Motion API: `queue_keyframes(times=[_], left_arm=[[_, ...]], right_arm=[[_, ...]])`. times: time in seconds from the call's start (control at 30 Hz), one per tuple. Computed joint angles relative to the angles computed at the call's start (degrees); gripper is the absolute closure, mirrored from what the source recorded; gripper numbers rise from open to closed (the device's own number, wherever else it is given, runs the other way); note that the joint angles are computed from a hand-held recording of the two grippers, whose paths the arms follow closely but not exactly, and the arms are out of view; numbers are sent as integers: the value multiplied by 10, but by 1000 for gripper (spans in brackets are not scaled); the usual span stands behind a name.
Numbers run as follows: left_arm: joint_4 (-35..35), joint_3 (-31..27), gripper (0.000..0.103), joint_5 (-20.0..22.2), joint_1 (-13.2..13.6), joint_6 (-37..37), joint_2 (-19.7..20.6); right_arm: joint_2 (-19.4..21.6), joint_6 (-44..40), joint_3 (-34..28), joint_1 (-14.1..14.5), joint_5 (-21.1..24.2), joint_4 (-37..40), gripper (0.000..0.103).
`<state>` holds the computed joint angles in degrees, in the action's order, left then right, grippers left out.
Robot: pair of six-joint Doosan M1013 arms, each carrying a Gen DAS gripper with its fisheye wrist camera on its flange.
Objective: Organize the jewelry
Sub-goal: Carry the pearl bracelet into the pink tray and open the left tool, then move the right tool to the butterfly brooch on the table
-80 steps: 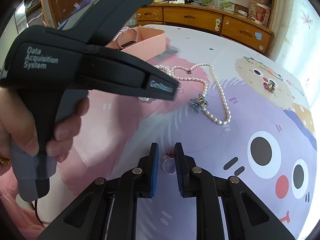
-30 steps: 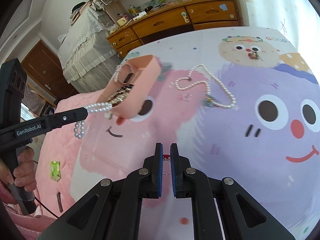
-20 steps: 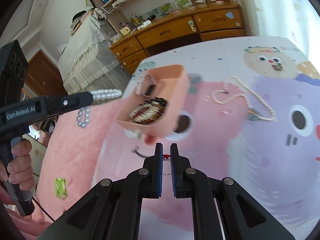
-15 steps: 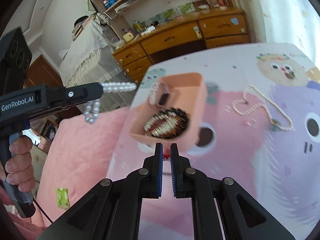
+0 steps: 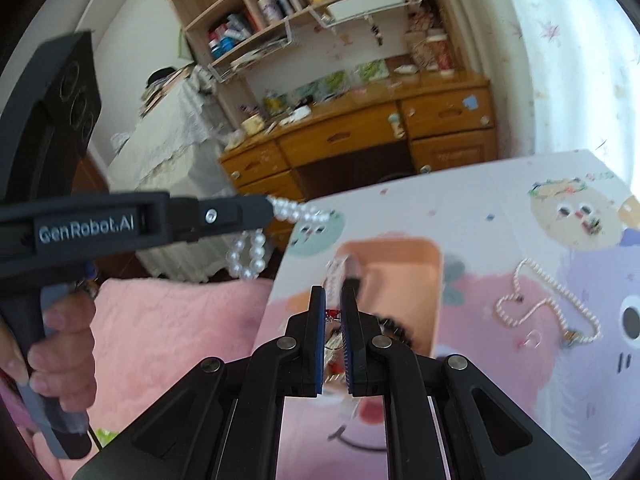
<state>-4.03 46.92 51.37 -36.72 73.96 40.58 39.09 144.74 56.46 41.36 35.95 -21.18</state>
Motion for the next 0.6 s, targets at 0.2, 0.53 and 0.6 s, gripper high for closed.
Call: queue_keyframes(times=[0.2,0.53,0.6], left_arm=[[10,-86,80,106,5,-54,50],[-1,-73,41,121,1,-72,46],[-1,-78,41,133,-4,-72,50]], right_arm=[[8,-28,-19,-14,42,55,51],[-26,-50,45,-38,43,128,50],[-30,-57,52,-44,52,143,47]])
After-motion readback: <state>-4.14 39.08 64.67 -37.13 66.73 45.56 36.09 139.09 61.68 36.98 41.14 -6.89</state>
